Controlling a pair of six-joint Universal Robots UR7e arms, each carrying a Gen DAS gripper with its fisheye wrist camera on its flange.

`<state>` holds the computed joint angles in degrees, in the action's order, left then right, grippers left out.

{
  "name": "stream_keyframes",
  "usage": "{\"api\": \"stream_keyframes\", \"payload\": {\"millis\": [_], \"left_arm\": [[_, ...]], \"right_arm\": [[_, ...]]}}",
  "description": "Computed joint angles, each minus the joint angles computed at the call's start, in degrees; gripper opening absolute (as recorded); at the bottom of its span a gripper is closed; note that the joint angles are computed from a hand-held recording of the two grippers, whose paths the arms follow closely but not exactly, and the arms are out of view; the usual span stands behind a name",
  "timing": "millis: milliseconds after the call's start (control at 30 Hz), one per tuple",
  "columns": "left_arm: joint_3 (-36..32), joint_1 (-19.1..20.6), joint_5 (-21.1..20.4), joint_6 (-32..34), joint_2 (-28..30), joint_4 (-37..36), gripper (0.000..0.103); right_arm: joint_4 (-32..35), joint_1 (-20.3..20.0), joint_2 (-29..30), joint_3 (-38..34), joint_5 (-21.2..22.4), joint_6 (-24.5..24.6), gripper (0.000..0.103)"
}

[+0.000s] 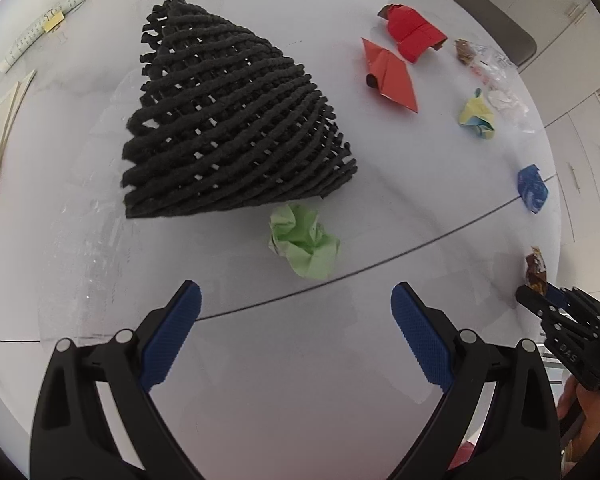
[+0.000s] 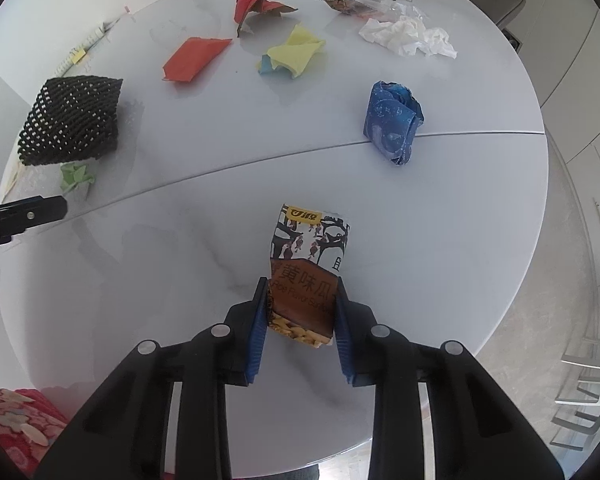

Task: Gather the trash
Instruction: 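Grasp the green crumpled paper with the left gripper while the right gripper grasps the snack wrapper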

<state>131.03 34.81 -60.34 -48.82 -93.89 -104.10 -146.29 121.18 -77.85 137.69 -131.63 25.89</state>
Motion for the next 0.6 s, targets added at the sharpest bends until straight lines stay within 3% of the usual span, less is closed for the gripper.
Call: {"api": "stream_keyframes", "payload": {"millis": [233,367,400,467,600], "left_arm": [[-1.0,2.2,1.0,0.0,3.9,-1.7,0.085],[-1.3,2.3,2.0,0.1,5.1,-1.8,0.064],[-1.5,2.2,2.2,0.3,5.3,-1.5,0.063],[-1.7,1.9,2.5,0.5,5.4,-1.4,0.049],[-2.2,2.1,1.3,0.8,4.6,-1.5,0.039]], "right_arm": [[-1.6,-1.2,-0.6,-0.7,1.9,-1.9,0.030],[-2.1,-1.6,-0.6,-1.4,3.0,-3.2,0.030],[-2.6,-1.8,-0.4,-1.5,3.5,-3.6,0.030],[-3.1,-2.0,0.1,-2.0,4.0,-4.1,0.030],[-3.6,-1.6,0.9,-2.6,4.7,-4.9,0.030]]}}
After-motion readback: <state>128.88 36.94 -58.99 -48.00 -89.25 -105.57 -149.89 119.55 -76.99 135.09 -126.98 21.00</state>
